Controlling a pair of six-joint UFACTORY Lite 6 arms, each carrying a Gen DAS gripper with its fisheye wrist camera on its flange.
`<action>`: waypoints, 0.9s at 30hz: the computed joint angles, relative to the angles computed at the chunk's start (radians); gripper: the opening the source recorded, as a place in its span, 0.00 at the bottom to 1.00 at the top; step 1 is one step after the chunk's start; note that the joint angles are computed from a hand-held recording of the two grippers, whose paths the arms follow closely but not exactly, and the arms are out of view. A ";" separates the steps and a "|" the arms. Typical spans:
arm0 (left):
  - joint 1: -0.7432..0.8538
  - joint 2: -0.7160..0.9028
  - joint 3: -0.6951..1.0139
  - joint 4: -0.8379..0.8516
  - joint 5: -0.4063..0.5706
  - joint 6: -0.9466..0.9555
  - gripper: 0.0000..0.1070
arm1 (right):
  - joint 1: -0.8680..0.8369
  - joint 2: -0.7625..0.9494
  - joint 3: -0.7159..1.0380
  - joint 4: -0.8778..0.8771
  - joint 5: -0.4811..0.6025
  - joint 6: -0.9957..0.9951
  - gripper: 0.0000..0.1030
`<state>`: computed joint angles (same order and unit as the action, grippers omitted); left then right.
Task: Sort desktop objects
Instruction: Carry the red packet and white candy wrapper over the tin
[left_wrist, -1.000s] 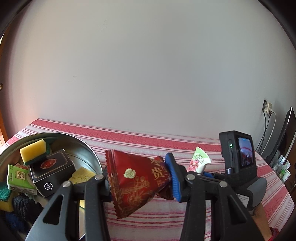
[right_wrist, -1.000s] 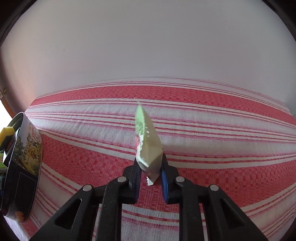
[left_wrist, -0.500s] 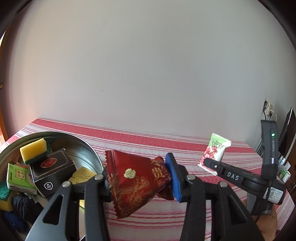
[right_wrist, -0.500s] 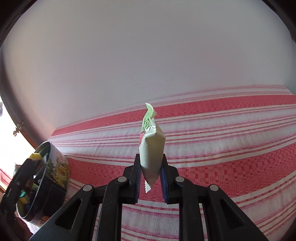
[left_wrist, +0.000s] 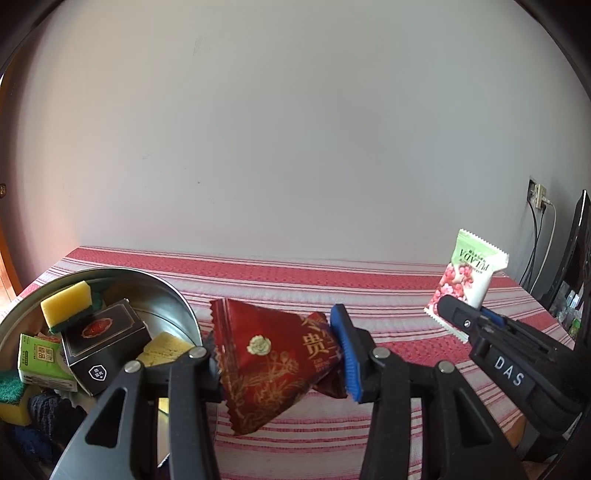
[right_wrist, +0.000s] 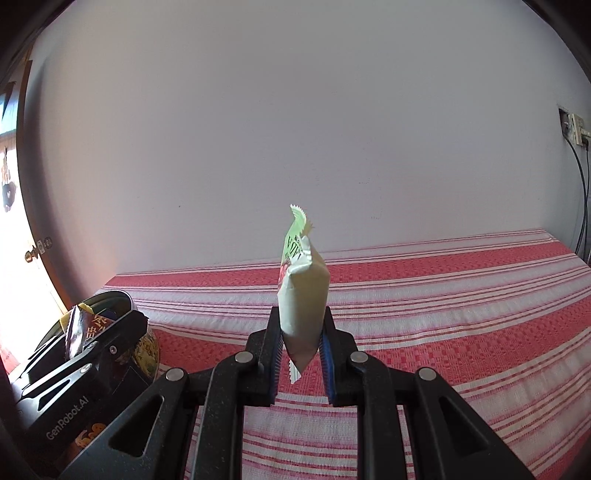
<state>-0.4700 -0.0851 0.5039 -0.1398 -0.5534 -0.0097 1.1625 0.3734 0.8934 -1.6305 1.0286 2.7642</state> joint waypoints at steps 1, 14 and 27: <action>-0.011 0.014 0.006 -0.021 -0.009 0.019 0.43 | -0.001 0.003 -0.003 -0.004 0.006 0.010 0.20; -0.236 -0.065 -0.054 -0.413 -0.051 0.336 0.43 | 0.079 0.023 -0.007 0.097 0.102 0.023 0.20; -0.374 -0.119 -0.096 -0.633 -0.095 0.477 0.43 | 0.136 0.116 0.092 0.163 0.160 -0.059 0.20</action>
